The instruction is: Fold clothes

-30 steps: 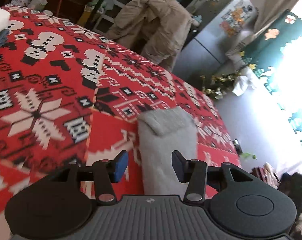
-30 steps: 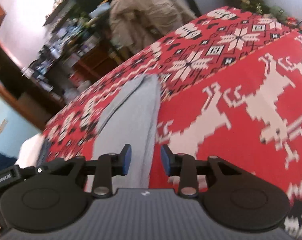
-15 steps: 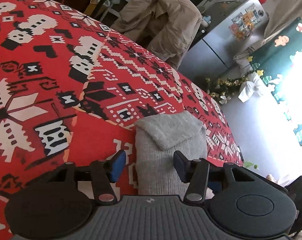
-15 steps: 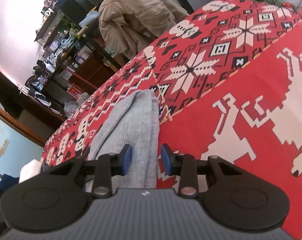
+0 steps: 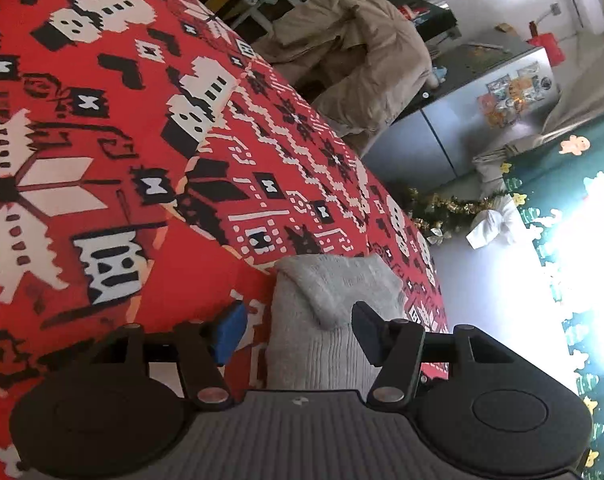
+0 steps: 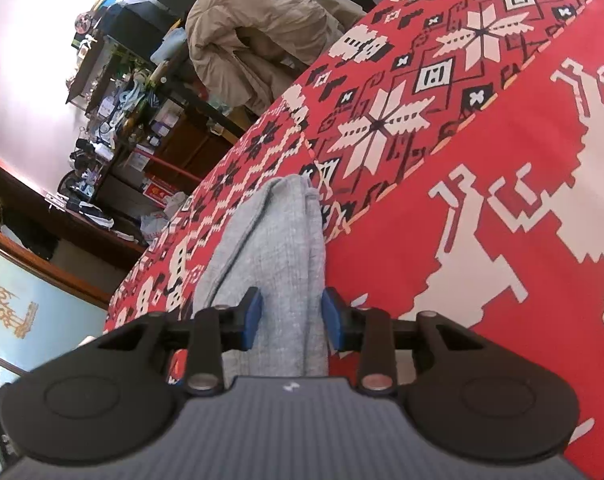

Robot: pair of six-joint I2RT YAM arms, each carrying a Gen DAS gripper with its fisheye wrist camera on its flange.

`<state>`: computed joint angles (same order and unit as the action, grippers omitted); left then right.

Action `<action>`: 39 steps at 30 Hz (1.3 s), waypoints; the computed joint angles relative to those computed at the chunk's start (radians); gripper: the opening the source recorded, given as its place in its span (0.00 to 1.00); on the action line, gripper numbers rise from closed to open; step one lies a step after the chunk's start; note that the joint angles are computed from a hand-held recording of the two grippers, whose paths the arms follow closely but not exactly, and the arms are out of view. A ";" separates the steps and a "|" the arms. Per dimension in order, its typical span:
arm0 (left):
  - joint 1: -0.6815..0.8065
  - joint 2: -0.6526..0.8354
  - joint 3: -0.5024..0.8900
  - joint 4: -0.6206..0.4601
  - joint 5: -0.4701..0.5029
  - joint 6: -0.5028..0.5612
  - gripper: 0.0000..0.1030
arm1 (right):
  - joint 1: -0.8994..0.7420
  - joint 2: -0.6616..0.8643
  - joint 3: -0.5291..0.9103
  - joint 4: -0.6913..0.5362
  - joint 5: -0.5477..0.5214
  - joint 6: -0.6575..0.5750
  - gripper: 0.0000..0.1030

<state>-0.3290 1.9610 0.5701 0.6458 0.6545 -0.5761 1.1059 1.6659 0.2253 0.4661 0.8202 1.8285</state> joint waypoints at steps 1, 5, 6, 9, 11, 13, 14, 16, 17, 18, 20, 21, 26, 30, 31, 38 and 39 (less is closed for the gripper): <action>-0.003 0.007 0.003 0.012 -0.006 -0.007 0.55 | -0.004 0.002 0.001 0.003 -0.003 -0.006 0.36; -0.015 0.002 0.012 -0.010 -0.054 0.002 0.35 | -0.008 0.006 0.013 -0.016 -0.006 -0.021 0.35; -0.019 -0.009 0.018 -0.041 -0.054 0.024 0.24 | -0.008 0.006 0.017 -0.024 -0.006 -0.024 0.32; -0.053 -0.050 0.022 -0.107 -0.106 0.100 0.16 | -0.006 0.002 0.030 -0.059 -0.008 -0.020 0.29; -0.087 -0.070 0.019 -0.126 -0.172 0.139 0.22 | -0.006 -0.002 0.034 -0.073 -0.010 -0.017 0.28; -0.079 -0.046 0.028 -0.119 -0.141 0.104 0.22 | -0.006 -0.006 0.031 -0.070 -0.012 -0.011 0.28; -0.064 -0.031 0.036 -0.118 -0.109 0.079 0.21 | -0.005 -0.004 0.029 -0.063 -0.012 -0.011 0.28; -0.037 -0.001 0.053 -0.118 -0.049 0.029 0.19 | -0.003 0.002 0.025 -0.049 -0.011 -0.013 0.27; -0.035 0.000 0.056 -0.116 -0.047 0.020 0.17 | -0.003 0.007 0.026 -0.046 -0.011 -0.016 0.25; -0.042 -0.013 0.042 -0.100 -0.062 0.027 0.14 | -0.004 0.011 0.028 -0.044 -0.011 -0.021 0.20; -0.072 -0.052 0.009 -0.068 -0.110 0.047 0.13 | 0.006 0.005 0.054 -0.096 0.007 -0.037 0.14; -0.085 -0.077 -0.012 -0.047 -0.128 0.062 0.12 | 0.014 -0.001 0.075 -0.141 0.020 -0.046 0.13; -0.071 -0.163 -0.097 0.046 -0.111 0.050 0.12 | 0.063 -0.065 0.128 -0.290 0.099 -0.059 0.12; -0.011 -0.262 -0.159 0.059 -0.066 0.020 0.12 | 0.114 -0.143 0.150 -0.366 0.174 -0.068 0.12; 0.010 -0.296 -0.173 0.053 -0.049 0.014 0.12 | 0.129 -0.160 0.175 -0.404 0.197 -0.083 0.12; 0.311 -0.663 -0.234 -0.171 0.144 0.043 0.12 | 0.206 -0.181 0.427 -0.570 0.289 -0.264 0.12; 0.375 -0.701 -0.219 -0.225 0.187 0.057 0.11 | 0.208 -0.169 0.466 -0.561 0.289 -0.303 0.12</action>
